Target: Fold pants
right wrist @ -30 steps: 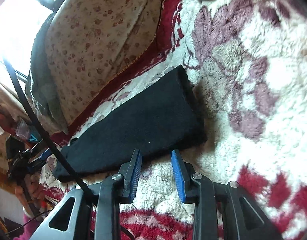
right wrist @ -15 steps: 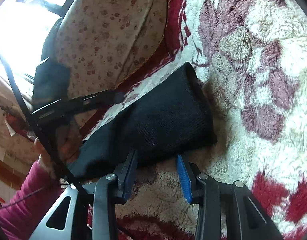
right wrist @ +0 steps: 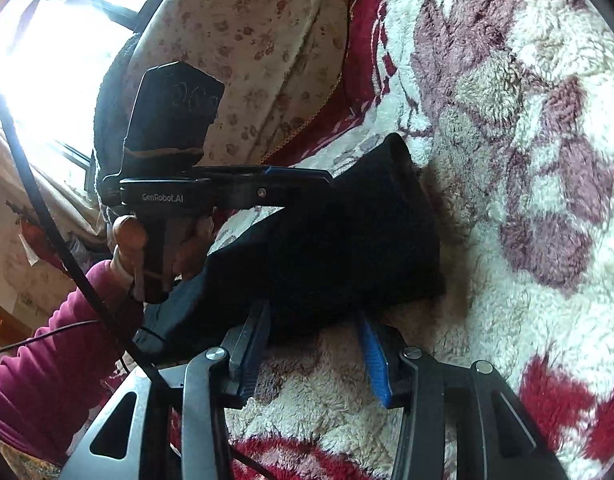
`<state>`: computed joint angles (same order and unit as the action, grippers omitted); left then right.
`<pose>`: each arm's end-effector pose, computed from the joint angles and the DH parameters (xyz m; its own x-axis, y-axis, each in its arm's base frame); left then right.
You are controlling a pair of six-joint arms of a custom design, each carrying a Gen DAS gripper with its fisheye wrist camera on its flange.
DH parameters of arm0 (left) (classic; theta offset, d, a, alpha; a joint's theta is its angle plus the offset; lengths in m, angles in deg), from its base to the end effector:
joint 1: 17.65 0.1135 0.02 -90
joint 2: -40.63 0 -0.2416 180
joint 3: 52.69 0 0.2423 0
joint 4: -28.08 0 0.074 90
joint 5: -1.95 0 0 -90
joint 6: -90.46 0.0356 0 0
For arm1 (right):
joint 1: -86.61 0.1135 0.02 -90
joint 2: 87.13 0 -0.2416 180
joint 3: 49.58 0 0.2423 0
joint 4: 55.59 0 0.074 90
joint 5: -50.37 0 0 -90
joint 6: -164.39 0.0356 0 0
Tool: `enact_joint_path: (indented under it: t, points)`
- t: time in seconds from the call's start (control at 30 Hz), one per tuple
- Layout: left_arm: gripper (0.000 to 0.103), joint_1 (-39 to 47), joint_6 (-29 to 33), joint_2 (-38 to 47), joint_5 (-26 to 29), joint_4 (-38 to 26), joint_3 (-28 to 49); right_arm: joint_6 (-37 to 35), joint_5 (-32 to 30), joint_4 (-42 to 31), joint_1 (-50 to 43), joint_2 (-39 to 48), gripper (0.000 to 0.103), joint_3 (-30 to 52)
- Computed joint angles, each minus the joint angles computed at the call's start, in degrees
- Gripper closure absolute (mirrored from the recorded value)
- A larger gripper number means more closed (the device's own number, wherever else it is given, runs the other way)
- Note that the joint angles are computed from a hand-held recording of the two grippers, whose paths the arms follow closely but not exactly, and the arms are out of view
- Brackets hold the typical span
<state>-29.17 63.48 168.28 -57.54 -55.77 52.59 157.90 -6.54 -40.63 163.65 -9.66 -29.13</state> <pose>0.3515 -0.0901 0.1121 -0.3973 0.8645 -0.3077 0.8535 0.2249 -0.4701 0.0585 0.1677 0.0765 -0.7379 0.5054 -0.4473 0.0673 0.7145 0.6963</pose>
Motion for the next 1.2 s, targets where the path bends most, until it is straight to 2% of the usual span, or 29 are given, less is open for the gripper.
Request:
enact_joint_path:
  t: [0.03,0.07,0.1,0.17,0.27,0.33,0.37,0.4,0.47,0.53,0.57,0.6,0.63,0.67,0.7,0.9,1.07,1.2]
  points:
    - [0.037,-0.2,-0.1,1.4,0.2,-0.9,1.5,-0.2,-0.1,0.7,-0.1,0.3,0.060,-0.2]
    - [0.030,-0.4,0.3,2.5,0.8,-2.1,2.5,-0.2,0.0,1.3,-0.1,0.6,0.059,-0.4]
    - [0.021,-1.0,0.8,2.7,1.6,-2.4,2.2,-0.3,-0.1,1.5,-0.2,0.6,0.059,-0.4]
    - [0.012,-2.4,1.7,1.8,1.6,-1.3,0.1,-0.7,-0.2,2.2,-0.5,1.1,0.059,-0.4]
    - [0.010,-4.0,2.8,-0.2,0.7,1.8,-3.1,-1.5,0.0,4.2,-1.0,3.1,0.059,-0.2]
    - [0.010,-4.7,3.4,0.1,1.2,1.1,-2.6,-1.7,1.1,5.5,-0.8,4.9,0.059,0.3]
    - [0.012,-4.9,3.1,0.1,1.6,0.9,-2.4,-2.0,1.4,6.6,-0.8,6.1,0.059,0.6]
    - [0.021,-6.0,2.2,-0.7,2.3,2.2,-3.7,-2.4,1.5,7.6,-1.0,6.9,0.059,0.6]
    - [0.038,-7.1,2.4,-2.1,2.1,4.5,-6.1,-2.2,1.1,10.9,-1.7,9.2,0.071,0.4]
    - [0.040,-8.6,1.7,-3.9,2.5,6.7,-8.4,-2.4,0.6,16.1,-2.4,11.8,0.082,-0.5]
    - [0.047,-9.0,0.7,-3.9,3.1,6.8,-8.5,-2.9,0.4,18.3,-2.6,12.9,0.086,-0.8]
    - [0.060,-8.4,-0.2,-2.6,4.3,5.3,-6.7,-3.8,0.2,20.0,-2.8,13.7,0.088,-0.8]
    - [0.067,-8.1,-0.5,-2.1,4.9,4.9,-6.2,-4.2,0.3,20.1,-2.7,13.7,0.091,-0.7]
    - [0.079,-7.0,0.0,-1.7,5.3,4.3,-5.6,-4.6,0.6,20.3,-2.6,13.6,0.092,-0.6]
    - [0.082,-6.7,1.0,-1.5,5.9,3.0,-5.3,-4.9,1.0,20.4,-2.5,13.2,0.092,-0.5]
    - [0.083,-5.4,2.9,-9.8,7.3,4.1,-12.5,-12.7,1.7,11.6,-3.6,4.1,0.093,2.1]
    - [0.083,1.3,5.5,-14.4,10.7,-2.5,-9.4,-20.5,0.5,5.7,-5.2,-1.3,0.093,6.9]
    - [0.083,9.7,10.0,-17.8,12.3,-8.7,-7.2,-28.5,-2.8,0.6,-7.0,-1.7,0.093,14.2]
